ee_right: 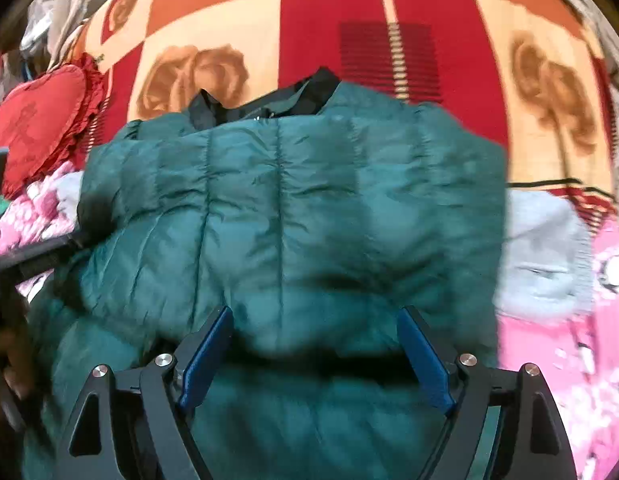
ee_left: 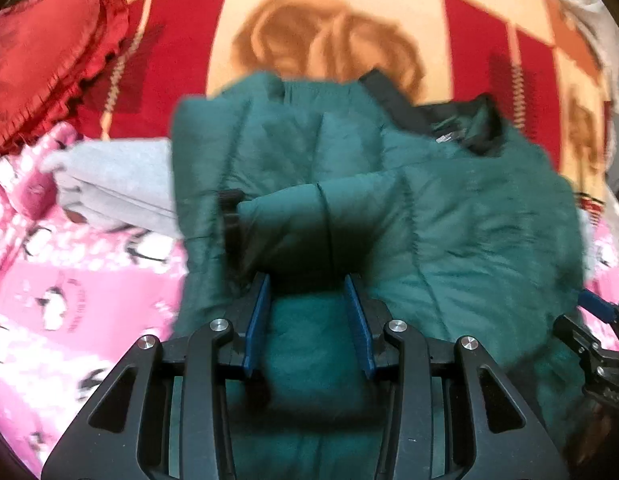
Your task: Fold large clothes
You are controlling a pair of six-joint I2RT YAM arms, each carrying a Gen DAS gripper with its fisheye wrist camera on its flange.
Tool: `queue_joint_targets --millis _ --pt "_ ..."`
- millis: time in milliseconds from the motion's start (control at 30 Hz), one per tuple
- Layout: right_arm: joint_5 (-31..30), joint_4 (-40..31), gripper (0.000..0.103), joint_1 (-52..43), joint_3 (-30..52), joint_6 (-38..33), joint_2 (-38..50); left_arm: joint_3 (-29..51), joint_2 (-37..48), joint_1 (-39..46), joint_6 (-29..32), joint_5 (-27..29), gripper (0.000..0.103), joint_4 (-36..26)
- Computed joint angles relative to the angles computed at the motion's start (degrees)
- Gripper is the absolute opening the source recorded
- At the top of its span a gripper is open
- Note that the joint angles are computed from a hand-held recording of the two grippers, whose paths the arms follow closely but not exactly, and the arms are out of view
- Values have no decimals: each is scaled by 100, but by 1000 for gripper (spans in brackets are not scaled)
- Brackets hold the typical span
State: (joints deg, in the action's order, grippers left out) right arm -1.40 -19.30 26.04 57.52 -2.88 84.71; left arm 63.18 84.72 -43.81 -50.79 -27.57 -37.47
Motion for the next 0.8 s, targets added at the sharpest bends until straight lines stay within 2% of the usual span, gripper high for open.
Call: queue_joint_targets --millis 67,100,200,267,367,433,467,633,700,800 --pt "-128 -265 82 -177 -422 -216 -681 -239 -621 -249 141 -121 37 -306" --pt "-168 -418 82 -273 -622 -318 -1002 -373 -947 -455 115 -229 37 -661" --pt "-445 -1073 82 -774 -1283 -707 -2074 -921 -1715 -1160 -433 -354 37 -1614" --pt "-719 -1517 82 -1220 -1624 -944 -2578 -1329 -2102 -1712 -1166 -281 37 -2102" --pt "-1065 -2104 82 -1924 -2119 -1379 -3051 -1791 -2588 -3113 -2981 -448 39 -2696" --pt "-1075 -2199 83 -2253 -2591 -1749 -3636 -1885 -2663 -4161 -4249 -716 51 -3102" --pt "-1221 -2308 86 -2523 -2744 -1955 -3959 -1936 -2689 -4519 -4675 -759 59 -3215" --pt "-2251 -2934 87 -4080 -2752 -2941 -4366 -2145 -2675 -5805 -6137 -1064 59 -3301" --pt "-2632 -2969 88 -4812 -2779 -3446 -4156 -2394 -3001 -6232 -6547 -1186 62 -2979" --pt "-3156 -3079 92 -5660 -2768 -4096 -3188 -2384 -2889 -6191 -5949 -1222 66 -2374"
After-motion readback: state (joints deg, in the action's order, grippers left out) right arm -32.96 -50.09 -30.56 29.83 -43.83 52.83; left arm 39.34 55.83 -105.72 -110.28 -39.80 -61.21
